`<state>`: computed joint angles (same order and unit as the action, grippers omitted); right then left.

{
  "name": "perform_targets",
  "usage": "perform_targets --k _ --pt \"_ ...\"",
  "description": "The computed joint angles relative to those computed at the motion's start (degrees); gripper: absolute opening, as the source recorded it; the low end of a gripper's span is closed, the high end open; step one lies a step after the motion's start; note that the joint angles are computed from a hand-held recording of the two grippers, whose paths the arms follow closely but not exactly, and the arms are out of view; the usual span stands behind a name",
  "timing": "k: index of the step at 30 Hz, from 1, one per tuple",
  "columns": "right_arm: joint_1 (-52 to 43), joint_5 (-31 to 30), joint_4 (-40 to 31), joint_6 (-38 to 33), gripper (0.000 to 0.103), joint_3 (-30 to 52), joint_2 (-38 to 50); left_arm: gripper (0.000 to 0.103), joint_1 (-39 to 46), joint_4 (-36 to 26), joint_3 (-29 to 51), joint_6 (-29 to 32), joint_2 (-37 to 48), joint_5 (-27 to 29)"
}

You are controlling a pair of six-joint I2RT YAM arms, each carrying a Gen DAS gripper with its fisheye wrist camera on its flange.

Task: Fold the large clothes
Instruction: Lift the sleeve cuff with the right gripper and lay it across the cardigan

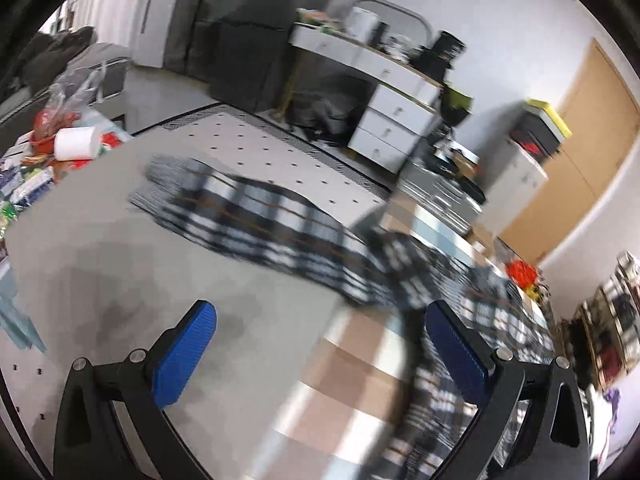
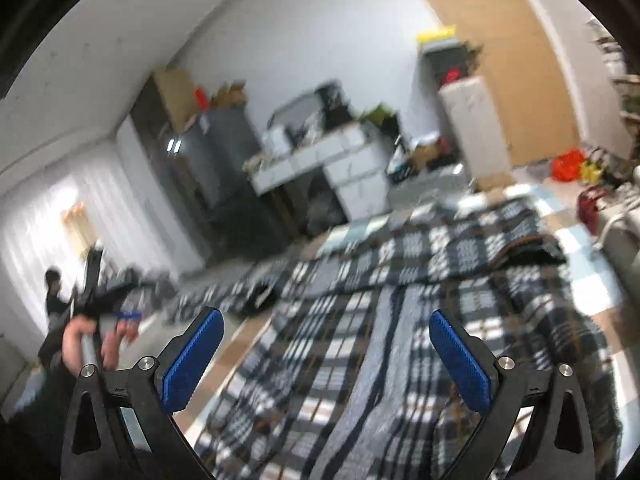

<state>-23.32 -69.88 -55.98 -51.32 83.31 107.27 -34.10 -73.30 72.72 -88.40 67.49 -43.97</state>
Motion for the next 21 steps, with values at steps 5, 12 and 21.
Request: perform_targets --k 5,12,21 --pt "0.0 0.0 -3.3 -6.2 0.103 -1.4 0.0 0.102 13.3 -5.5 -2.8 6.4 -6.0 4.2" --pt "1.9 4.3 3.2 1.5 0.103 -4.2 -1.2 0.102 43.9 12.4 -18.2 25.0 -21.1 28.8" --pt "3.2 6.5 7.6 6.9 0.103 -4.6 0.4 0.102 66.0 31.9 -31.8 30.2 -27.8 56.3"
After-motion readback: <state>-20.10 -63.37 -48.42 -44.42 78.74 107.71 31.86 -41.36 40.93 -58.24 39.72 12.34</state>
